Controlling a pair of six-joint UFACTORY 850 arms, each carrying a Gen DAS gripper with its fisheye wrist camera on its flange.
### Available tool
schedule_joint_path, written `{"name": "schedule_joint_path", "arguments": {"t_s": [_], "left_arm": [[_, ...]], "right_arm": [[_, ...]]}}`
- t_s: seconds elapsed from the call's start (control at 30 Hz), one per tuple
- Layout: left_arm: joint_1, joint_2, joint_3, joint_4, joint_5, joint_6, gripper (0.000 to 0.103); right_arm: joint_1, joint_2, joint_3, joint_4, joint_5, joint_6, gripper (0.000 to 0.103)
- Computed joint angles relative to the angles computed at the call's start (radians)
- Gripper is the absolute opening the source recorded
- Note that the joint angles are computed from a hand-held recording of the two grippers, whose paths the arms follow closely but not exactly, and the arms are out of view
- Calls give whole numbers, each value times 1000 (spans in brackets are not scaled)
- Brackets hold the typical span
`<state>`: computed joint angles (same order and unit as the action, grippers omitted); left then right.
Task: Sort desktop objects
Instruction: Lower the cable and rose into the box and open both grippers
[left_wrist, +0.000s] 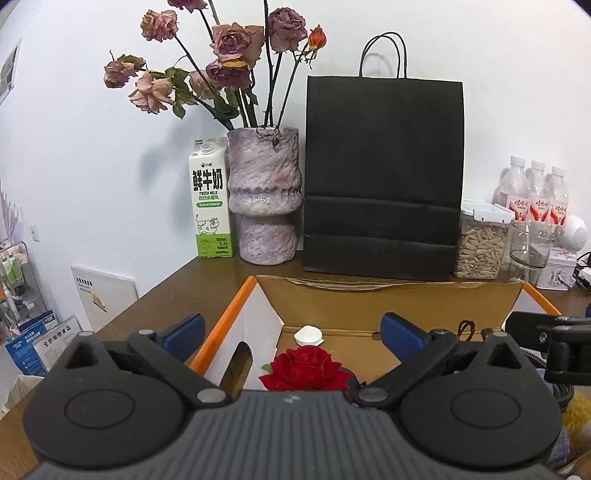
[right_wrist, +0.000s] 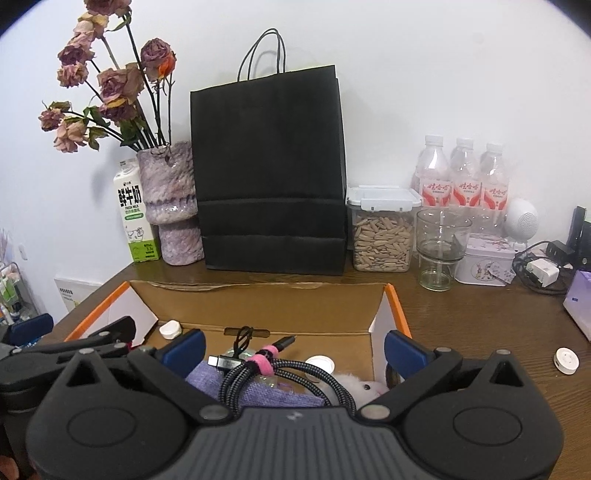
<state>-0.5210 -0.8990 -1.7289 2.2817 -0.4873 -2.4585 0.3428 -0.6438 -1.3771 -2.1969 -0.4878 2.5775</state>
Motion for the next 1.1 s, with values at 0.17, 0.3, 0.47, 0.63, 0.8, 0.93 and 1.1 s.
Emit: {"name": "schedule_joint_path", "arguments": {"t_s": [0.17,0.3,0.47,0.63,0.8,0.93,1.1], "left_arm": [[0,3,13,30,-21,-43,103],[-7,6,43,87,-72,-112,103],[-12,13,78,143,-140,-187,103],[-10,27,113,175,-172,-221,103],[-2,57,171,223,-201,-270,103],[6,82,216,272,-217,-317,103],[15,113,272,334,-219,-338,103]], "right_arm": [[2,-1,-2,5,-2,-6,103],[2,-5,-6,14,7,-12,103],[3,-11,-10,37,9,-36,103],[8,-10,7,10,-2,-14,103],[24,-9,24,27,-34,-59,103],[39,11,67,-24,-91,-19,103],[59,44,131,-89,-168,29,103]]}}
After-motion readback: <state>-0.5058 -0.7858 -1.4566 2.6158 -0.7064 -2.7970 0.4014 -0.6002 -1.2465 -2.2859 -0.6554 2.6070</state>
